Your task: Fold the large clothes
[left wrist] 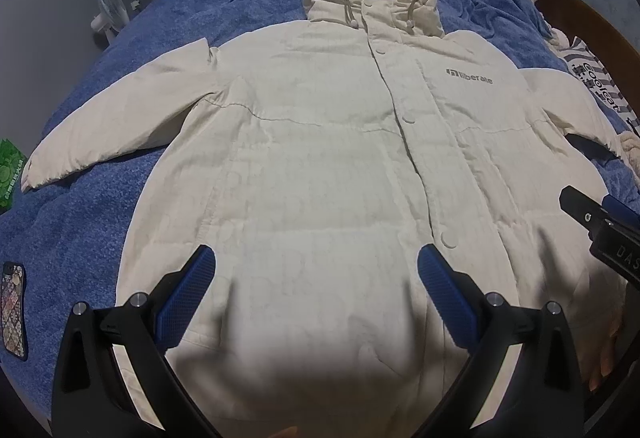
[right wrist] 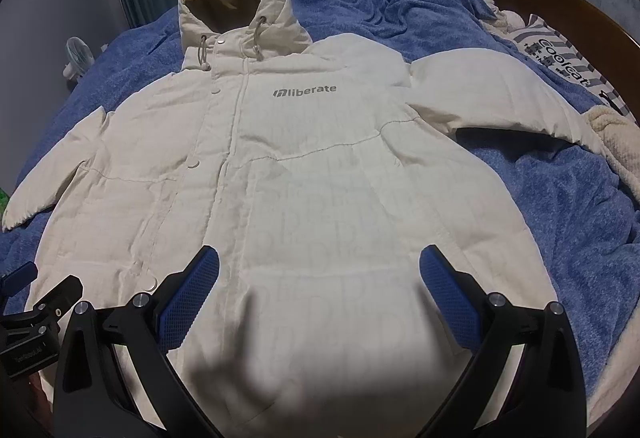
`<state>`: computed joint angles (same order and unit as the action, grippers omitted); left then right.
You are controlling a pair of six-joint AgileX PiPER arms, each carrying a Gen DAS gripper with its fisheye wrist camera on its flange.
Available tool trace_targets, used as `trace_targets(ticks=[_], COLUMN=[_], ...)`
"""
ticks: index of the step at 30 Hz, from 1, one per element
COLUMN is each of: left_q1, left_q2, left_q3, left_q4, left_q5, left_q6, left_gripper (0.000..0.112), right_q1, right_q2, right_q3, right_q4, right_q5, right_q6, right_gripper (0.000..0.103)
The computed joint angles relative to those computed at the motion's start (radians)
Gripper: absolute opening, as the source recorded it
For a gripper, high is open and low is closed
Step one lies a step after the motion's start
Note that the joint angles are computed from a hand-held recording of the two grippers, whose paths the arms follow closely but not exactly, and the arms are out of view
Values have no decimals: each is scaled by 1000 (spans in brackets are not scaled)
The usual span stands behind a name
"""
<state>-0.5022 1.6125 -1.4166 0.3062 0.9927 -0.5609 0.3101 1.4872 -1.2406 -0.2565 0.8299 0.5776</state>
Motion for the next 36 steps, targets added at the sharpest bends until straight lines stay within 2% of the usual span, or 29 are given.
trace_targets(ticks=[36], left_q1=[11], left_q2=[-2], left_q3=[-2], left_q4=[-20], left_q5=[3], left_q6=[8], left_gripper=[97], right_q1=[-1], right_q2=[3], right_q3=[-5], right_q4=[9], right_q5=[3], right_q6=[-4], right_gripper=[97])
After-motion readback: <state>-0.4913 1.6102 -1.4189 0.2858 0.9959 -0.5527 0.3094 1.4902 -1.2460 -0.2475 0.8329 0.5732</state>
